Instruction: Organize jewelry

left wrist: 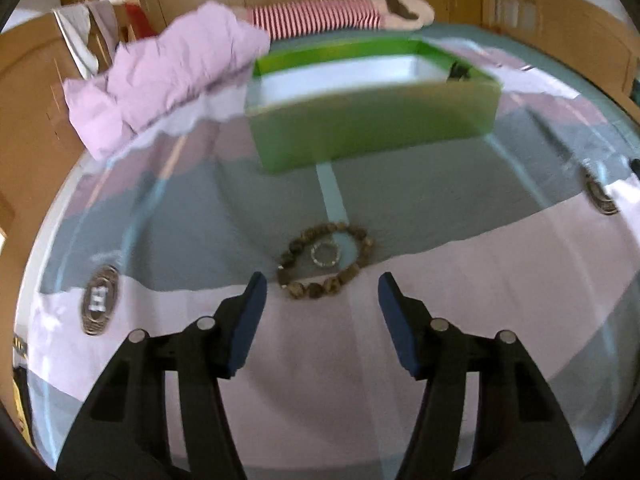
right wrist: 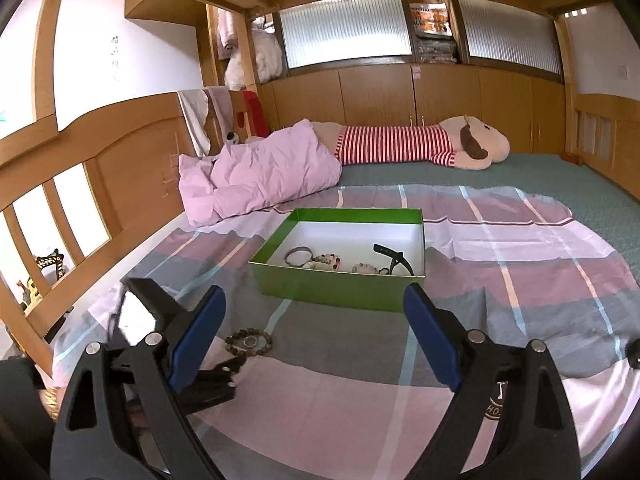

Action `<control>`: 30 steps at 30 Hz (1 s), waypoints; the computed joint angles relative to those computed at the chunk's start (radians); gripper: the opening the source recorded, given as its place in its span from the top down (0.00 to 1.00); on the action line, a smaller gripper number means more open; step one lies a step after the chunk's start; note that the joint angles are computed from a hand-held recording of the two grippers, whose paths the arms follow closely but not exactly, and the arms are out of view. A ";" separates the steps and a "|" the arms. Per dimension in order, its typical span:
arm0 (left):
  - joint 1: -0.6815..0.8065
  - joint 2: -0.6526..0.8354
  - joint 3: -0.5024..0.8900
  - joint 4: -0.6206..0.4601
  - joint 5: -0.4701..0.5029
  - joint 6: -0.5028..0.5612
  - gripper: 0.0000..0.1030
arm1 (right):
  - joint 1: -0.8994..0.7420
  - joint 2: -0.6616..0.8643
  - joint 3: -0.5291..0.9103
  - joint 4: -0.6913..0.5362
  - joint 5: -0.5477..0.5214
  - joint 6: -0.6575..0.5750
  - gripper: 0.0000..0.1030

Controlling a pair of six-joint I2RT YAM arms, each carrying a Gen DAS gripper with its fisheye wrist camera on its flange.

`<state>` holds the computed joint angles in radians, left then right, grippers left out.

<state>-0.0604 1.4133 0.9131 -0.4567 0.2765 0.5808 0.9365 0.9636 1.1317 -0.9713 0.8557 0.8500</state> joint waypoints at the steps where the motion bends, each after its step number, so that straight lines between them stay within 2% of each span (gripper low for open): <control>1: -0.012 0.035 -0.001 0.026 -0.021 -0.015 0.46 | -0.009 -0.003 -0.005 0.005 -0.009 -0.002 0.14; 3: -0.024 0.098 0.014 0.032 -0.049 -0.029 0.50 | -0.022 -0.006 -0.014 0.017 -0.024 -0.005 0.14; 5: -0.016 0.117 0.035 0.011 -0.016 -0.038 0.58 | -0.034 -0.010 -0.019 0.024 -0.036 -0.009 0.14; 7: -0.004 0.132 0.075 -0.054 0.016 -0.027 0.79 | -0.049 -0.015 -0.025 0.036 -0.052 -0.020 0.14; 11: 0.018 0.138 0.106 -0.111 0.037 -0.010 0.80 | -0.061 -0.018 -0.025 0.046 -0.058 -0.028 0.14; 15: 0.056 0.060 0.109 -0.157 0.099 0.014 0.80 | -0.063 -0.022 -0.027 0.050 -0.057 -0.033 0.14; 20: 0.176 -0.110 0.171 -0.286 0.305 0.064 0.80 | -0.052 -0.018 -0.031 0.054 -0.046 -0.030 0.14; 25: 0.388 -0.215 0.340 -0.489 0.625 0.148 0.80 | -0.034 0.014 -0.030 0.055 -0.040 -0.029 0.14; 27: 0.436 -0.221 0.388 -0.550 0.711 0.156 0.80 | -0.031 0.032 -0.025 0.055 -0.041 -0.028 0.14; 30: 0.465 -0.238 0.399 -0.596 0.754 0.193 0.80 | -0.017 0.059 -0.024 0.054 -0.022 -0.021 0.14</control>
<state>0.4048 1.1758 1.3117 -1.0525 1.0310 0.7739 0.9198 1.0226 1.1077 -0.9170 0.8339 0.8293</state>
